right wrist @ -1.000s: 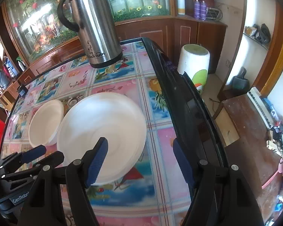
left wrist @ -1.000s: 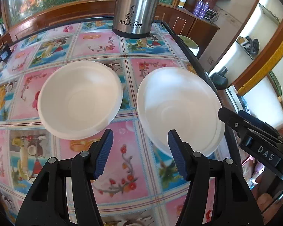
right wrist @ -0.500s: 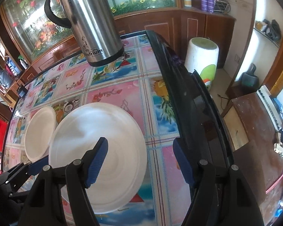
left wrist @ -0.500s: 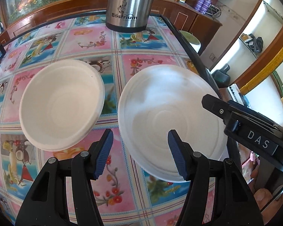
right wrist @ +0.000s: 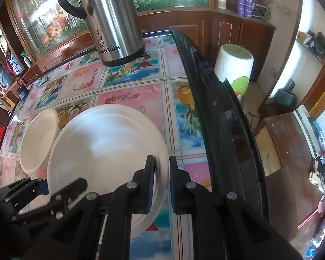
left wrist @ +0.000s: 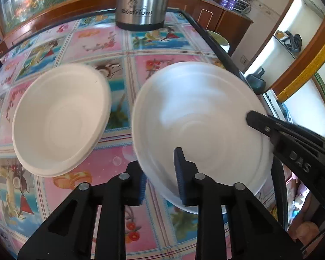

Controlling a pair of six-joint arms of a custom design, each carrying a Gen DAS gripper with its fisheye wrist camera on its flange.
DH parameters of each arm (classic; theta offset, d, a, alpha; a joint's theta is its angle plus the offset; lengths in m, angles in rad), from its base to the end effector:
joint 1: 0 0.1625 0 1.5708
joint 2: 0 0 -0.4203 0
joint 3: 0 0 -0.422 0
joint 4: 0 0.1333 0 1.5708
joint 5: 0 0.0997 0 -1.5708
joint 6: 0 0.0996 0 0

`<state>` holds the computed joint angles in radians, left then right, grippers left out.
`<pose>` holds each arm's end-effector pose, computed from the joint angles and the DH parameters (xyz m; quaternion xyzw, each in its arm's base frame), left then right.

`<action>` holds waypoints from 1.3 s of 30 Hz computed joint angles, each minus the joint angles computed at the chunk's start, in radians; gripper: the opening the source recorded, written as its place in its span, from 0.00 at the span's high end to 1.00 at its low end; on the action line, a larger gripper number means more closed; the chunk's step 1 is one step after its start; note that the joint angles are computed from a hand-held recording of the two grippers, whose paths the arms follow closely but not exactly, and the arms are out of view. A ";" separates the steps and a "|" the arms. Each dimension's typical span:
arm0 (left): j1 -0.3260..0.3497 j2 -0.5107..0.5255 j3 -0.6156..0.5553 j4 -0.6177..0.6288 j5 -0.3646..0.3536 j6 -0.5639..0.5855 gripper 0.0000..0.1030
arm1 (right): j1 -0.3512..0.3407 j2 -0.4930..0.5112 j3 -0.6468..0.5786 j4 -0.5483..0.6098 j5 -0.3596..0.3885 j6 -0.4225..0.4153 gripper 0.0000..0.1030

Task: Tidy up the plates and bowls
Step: 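Close both grippers on the rim of the larger white bowl, then lift the white bowl with both grippers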

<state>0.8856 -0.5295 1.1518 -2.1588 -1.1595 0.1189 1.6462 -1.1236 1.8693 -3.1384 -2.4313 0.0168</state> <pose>-0.3736 -0.7307 0.0341 0.3862 0.8994 -0.0409 0.2007 0.1034 -0.6011 0.2840 -0.1421 -0.8377 0.3803 0.3652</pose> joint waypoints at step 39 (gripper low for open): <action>0.103 -0.462 0.410 -0.154 0.062 0.149 0.82 | 0.253 0.197 0.044 -0.096 -0.015 0.107 0.89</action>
